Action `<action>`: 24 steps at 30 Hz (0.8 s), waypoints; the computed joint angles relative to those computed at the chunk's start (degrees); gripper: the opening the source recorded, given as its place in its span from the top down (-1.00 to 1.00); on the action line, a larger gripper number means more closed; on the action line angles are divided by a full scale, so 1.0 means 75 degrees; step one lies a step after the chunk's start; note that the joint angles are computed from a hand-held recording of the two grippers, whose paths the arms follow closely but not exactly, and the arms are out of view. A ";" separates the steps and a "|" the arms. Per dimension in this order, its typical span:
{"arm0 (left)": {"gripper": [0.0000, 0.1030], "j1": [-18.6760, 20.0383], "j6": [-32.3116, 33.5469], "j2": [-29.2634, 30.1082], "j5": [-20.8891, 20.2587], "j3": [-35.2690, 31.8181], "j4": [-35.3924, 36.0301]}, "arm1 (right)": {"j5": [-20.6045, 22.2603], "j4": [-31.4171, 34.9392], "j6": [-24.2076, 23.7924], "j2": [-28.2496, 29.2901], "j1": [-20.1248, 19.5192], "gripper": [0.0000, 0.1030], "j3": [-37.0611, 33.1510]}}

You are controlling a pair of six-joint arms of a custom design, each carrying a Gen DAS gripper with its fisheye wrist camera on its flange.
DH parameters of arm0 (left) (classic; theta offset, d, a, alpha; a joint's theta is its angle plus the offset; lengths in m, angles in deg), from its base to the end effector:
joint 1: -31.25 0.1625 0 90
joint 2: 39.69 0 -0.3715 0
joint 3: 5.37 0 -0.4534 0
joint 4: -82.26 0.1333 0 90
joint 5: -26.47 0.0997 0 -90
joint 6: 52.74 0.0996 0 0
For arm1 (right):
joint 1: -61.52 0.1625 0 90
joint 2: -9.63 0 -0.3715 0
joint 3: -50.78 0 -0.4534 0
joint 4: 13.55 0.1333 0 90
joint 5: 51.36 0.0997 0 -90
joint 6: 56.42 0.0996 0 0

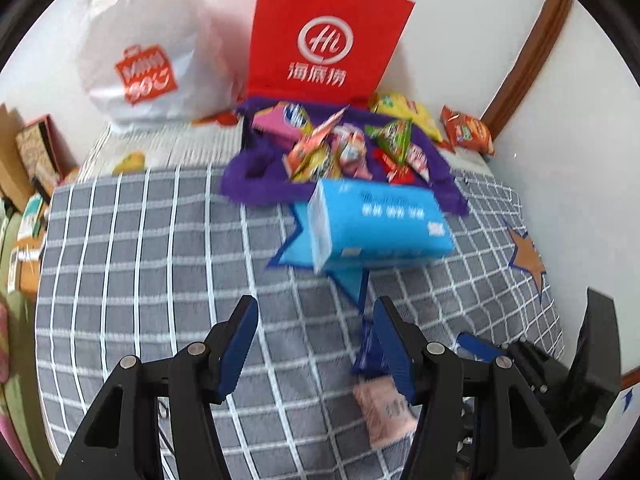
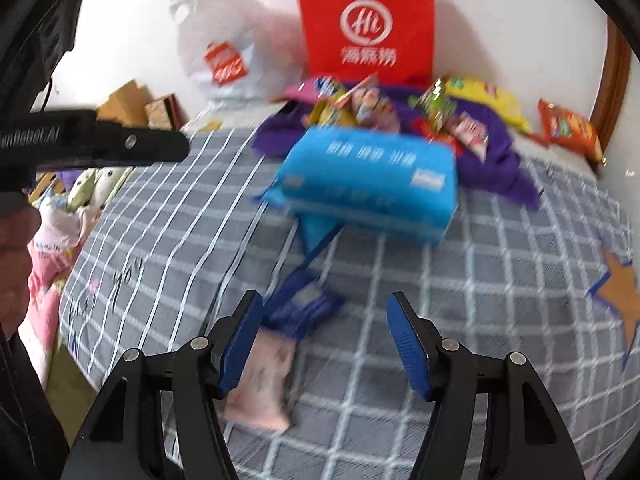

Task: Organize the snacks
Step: 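Withdraw both tools from the towel toward the remaining snacks on the bed, then grasp the pink wafer packet with the right tool while the left grasps the blue biscuit packet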

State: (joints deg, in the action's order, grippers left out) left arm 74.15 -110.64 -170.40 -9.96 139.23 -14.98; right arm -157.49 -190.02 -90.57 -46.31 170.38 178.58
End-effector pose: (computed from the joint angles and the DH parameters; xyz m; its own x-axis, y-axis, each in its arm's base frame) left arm -0.0672 -0.3538 0.2650 -0.7949 -0.3079 -0.5228 0.1020 0.7815 -0.6155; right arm 0.2518 -0.4105 -0.0280 -0.5955 -0.7162 0.3641 -0.7819 0.6207 -0.0578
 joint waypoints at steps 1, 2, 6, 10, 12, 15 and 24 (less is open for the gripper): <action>-0.12 -0.0062 -0.0142 -0.0180 -0.0009 0.0095 0.0186 | -0.0005 -0.0017 -0.0003 0.0017 0.0002 -0.25 0.0097; -0.12 -0.0137 -0.0325 -0.0375 -0.0018 0.0181 0.0415 | -0.0020 0.0001 -0.0022 0.0035 0.0006 -0.25 0.0192; -0.12 -0.0371 -0.0913 -0.0985 -0.0096 0.0386 0.1201 | 0.0020 -0.0085 0.0092 0.0185 -0.0024 -0.25 0.0443; -0.12 -0.0535 -0.1494 -0.1494 -0.0130 0.0512 0.2020 | -0.0386 -0.0576 0.0139 0.0698 0.0074 -0.25 0.0414; -0.12 -0.0593 -0.1648 -0.1654 -0.0101 0.0566 0.2276 | -0.0493 -0.0723 0.0200 0.0914 0.0067 -0.25 0.0421; -0.12 -0.0605 -0.1851 -0.1739 -0.0088 0.0650 0.2525 | -0.0791 -0.1839 -0.0154 0.1295 0.0154 0.03 0.0526; -0.12 -0.0131 -0.0854 -0.0806 -0.0298 0.1063 0.0481 | -0.0066 -0.2191 -0.0240 0.0242 -0.0322 0.37 0.1127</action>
